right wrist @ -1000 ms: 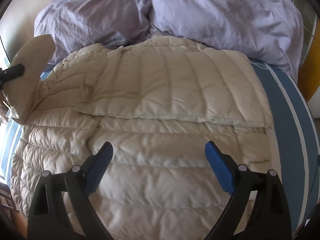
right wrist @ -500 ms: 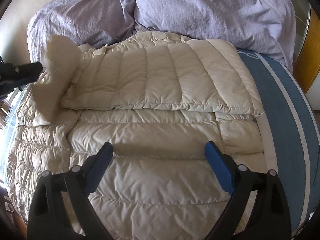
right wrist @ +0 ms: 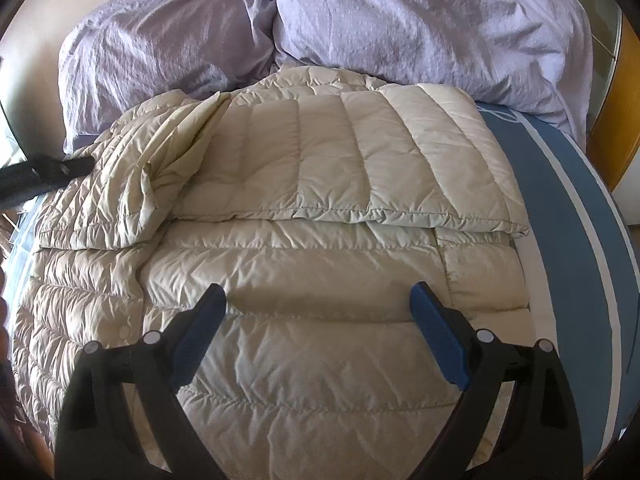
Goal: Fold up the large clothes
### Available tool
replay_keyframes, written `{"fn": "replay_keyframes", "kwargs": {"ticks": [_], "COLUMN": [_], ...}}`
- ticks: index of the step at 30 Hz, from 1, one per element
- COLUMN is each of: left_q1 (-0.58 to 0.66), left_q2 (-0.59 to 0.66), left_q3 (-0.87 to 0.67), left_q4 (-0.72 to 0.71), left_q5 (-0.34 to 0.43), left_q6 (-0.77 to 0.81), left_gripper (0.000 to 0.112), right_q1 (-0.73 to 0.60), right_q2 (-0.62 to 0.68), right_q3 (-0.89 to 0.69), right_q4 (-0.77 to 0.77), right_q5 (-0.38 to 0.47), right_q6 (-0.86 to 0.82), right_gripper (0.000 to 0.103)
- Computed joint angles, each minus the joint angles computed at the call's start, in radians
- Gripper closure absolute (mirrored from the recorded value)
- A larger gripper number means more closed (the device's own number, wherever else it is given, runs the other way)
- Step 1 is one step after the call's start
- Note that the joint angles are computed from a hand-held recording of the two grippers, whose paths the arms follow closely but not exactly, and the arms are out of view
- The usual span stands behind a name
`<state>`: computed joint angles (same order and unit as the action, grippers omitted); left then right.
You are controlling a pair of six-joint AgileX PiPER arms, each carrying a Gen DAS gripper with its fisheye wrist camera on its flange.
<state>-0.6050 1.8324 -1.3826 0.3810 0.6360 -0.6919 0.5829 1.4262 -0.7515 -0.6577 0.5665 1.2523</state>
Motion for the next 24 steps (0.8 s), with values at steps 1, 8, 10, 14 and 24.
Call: {"fn": "replay_keyframes", "kwargs": {"ticks": [1,8,10,14,24], "left_q1": [0.001,-0.023,-0.009,0.031,0.296], "left_q2": [0.019,0.104,0.071,-0.058,-0.541], "left_q3": [-0.004,-0.021,0.01,0.142,0.672], "left_q4": [-0.007,-0.05,-0.107,-0.178,-0.36], "left_q5": [0.0,-0.026,-0.05,-0.106,-0.193], "left_q6": [0.005,0.014,0.063,0.14,0.49], "left_gripper": [0.059,0.059,0.059,0.056,0.052], "right_q1": [0.001,0.004,0.005,0.012,0.164], "right_q2": [-0.001,-0.003,-0.025,-0.088,-0.413], "right_q3": [0.001,0.002,0.012,0.042,0.209], "right_q4": [-0.002,-0.003,0.0,0.017,0.036], "right_q5": [-0.001,0.01,0.017,0.042,0.295], "right_q6": [0.002,0.004,0.004,0.005,0.041], "right_gripper": [0.01,0.01,0.01,0.01,0.01]}}
